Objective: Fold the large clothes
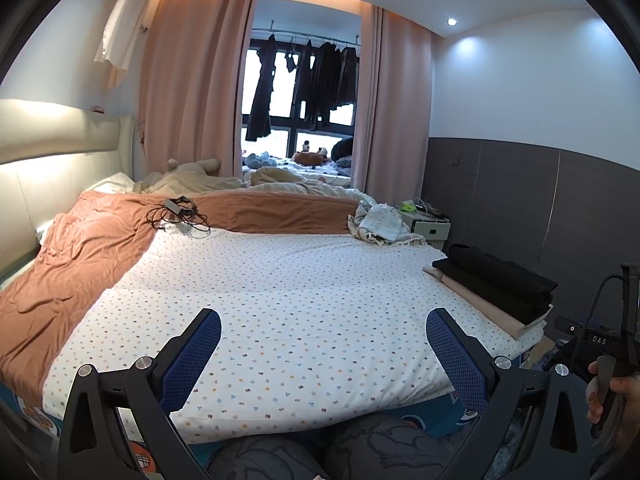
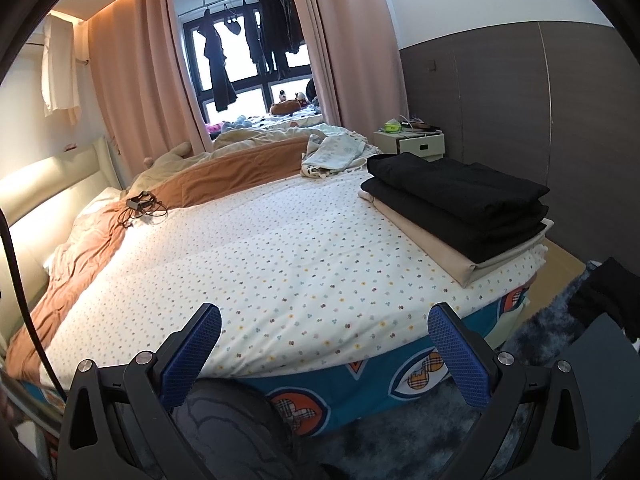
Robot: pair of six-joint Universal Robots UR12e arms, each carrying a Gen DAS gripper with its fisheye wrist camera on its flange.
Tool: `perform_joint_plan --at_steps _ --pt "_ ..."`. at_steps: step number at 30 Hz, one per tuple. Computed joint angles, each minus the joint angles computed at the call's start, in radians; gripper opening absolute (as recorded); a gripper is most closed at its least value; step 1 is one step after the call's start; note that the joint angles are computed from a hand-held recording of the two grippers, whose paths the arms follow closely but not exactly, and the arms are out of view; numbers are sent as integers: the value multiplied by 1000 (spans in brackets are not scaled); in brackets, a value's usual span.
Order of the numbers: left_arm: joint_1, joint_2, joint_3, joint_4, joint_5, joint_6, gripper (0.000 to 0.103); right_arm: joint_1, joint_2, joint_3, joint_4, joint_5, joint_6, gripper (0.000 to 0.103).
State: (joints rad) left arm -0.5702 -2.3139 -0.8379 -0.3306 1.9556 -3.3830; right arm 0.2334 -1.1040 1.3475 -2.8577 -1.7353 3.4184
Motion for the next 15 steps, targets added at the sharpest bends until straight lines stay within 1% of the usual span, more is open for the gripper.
perform_joint_plan --at_steps 15 --pt "-2 -1 3 0 0 9 102 -2 3 -1 7 16 9 103"
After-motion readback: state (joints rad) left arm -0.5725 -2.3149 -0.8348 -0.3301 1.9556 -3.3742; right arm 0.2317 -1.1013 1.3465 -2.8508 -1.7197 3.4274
